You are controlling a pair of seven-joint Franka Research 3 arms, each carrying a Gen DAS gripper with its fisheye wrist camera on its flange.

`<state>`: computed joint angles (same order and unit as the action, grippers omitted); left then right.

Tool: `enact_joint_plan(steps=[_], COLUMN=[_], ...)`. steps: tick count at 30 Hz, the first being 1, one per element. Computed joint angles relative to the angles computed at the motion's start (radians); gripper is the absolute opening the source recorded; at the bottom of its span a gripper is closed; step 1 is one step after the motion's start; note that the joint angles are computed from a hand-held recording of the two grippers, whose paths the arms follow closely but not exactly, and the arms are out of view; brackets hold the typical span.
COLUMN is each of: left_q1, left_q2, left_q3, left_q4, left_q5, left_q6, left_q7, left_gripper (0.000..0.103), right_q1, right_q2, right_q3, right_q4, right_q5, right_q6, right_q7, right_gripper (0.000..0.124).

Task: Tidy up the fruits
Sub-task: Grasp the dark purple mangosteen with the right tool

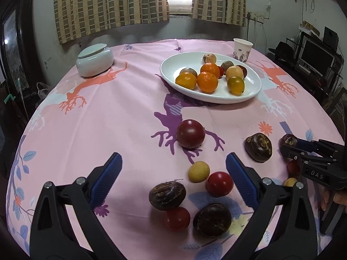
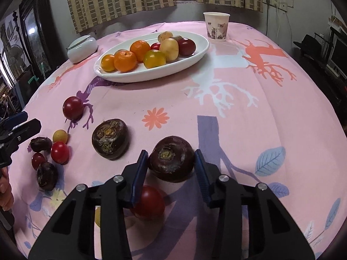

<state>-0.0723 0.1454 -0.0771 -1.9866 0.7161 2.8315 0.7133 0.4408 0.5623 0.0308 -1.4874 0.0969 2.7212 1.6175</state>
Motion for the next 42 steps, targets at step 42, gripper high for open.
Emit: enact_joint_plan(steps=[42], left_q1=[-0.167], left_q2=[0.245], left_q3=[-0.020], left_q4=[0.321], left_q5=[-0.070], left_q6=[-0.200], left_q7=[0.073], left_gripper=[0.097], right_q1=[-0.059], right_q2=[-0.112], right_q3=[0.033], right_q4=[-0.139], right_q5=[0.137], right_q6=[0.171], right_q7=[-0.024], right_gripper=[0.043])
